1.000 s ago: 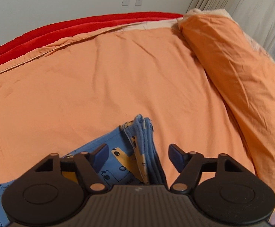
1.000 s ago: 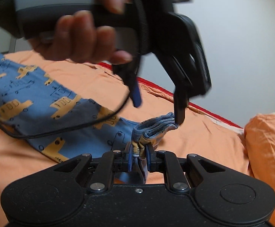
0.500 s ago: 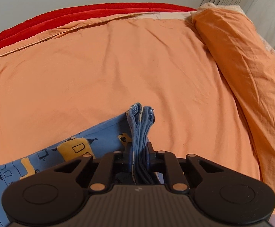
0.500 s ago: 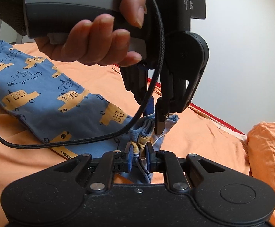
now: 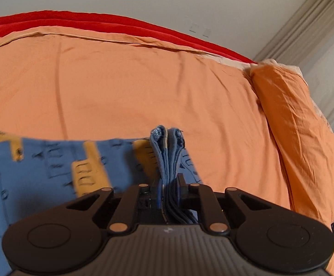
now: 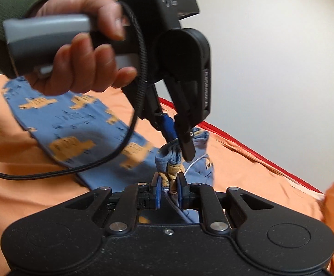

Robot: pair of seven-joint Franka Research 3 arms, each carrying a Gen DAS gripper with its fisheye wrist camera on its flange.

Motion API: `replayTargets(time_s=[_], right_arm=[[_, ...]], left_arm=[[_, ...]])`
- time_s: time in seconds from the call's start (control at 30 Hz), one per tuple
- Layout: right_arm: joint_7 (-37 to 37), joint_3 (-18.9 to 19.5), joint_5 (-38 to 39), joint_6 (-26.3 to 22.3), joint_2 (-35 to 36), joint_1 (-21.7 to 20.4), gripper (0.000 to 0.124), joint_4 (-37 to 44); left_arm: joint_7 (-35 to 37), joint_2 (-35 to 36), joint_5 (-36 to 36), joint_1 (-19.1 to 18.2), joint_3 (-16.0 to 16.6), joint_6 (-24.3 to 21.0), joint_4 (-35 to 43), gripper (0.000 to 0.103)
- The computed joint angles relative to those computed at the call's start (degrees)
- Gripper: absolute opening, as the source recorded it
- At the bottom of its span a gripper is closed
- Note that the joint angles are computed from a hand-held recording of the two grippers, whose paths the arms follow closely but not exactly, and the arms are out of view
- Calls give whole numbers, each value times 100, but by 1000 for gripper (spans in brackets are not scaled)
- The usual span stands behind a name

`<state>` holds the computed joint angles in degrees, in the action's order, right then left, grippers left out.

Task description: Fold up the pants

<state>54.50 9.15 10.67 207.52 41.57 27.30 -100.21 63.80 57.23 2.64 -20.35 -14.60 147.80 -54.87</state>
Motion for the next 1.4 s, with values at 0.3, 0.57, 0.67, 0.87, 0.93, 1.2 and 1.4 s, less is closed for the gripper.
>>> replayTargets(time_s=[0.3,0.57,0.67,0.87,0.93,1.2,1.4], right_arm=[[203,225,-167,-873,185,215,15,627],[534,-684,362,-2156,632,1155,15,1642],[686,-746,299,-2220,704,1187,15,1690],[657,-408,132,-1984,823,885,16,1660],[621,-327,104,-1913,848,813,16,1649],[578,-68,95,-1858,874,620,17,1630],[590,-98,128,-1810,855,661,17,1592]], left_arm=[[-342,-1302,106,553,37,1177,-2407,12],[-80,-1395,218,970,-111,1450,-3078,13],[185,-1417,116,1239,-357,1813,-3386,13],[288,-1489,110,1333,-430,2078,-3643,15],[267,-1484,94,1343,-441,2089,-3642,15],[77,-1555,191,1172,-245,1943,-3613,16],[-60,-1537,285,1060,-136,1859,-3526,15]])
